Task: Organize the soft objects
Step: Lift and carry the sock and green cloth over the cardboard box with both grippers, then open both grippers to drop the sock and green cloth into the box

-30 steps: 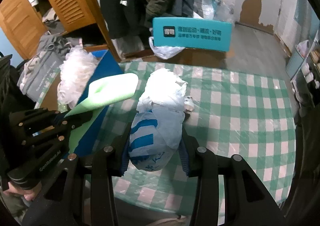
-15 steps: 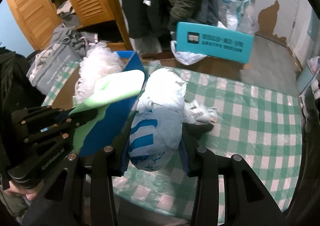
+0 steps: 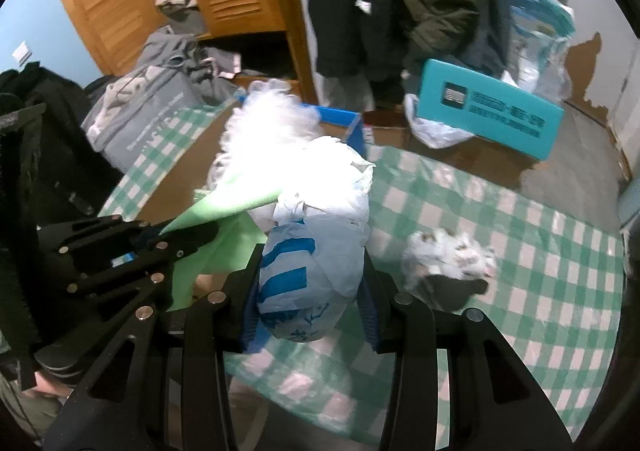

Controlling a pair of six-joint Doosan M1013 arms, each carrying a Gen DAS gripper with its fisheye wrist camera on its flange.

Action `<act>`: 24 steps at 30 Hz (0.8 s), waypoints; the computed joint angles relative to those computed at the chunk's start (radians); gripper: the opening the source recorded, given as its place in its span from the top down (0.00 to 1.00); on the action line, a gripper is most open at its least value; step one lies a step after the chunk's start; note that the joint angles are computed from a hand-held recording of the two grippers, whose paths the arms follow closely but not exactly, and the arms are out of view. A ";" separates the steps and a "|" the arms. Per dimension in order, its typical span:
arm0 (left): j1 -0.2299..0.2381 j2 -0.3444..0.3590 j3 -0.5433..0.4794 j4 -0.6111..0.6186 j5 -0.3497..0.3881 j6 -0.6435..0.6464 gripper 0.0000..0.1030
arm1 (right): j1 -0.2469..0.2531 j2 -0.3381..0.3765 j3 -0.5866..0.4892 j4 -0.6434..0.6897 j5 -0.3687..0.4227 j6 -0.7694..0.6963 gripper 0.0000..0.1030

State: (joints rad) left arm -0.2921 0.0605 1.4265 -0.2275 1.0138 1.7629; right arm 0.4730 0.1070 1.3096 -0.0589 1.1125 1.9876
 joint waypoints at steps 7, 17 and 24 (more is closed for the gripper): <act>0.046 0.008 0.004 0.002 0.005 -0.023 0.96 | 0.016 0.051 -0.048 0.049 0.011 -0.043 0.61; 0.082 0.037 0.003 0.021 0.039 -0.058 0.96 | 0.032 0.113 -0.091 0.099 0.051 -0.078 0.61; 0.096 0.056 -0.005 0.027 0.058 -0.082 0.96 | 0.039 0.146 -0.107 0.122 0.086 -0.103 0.61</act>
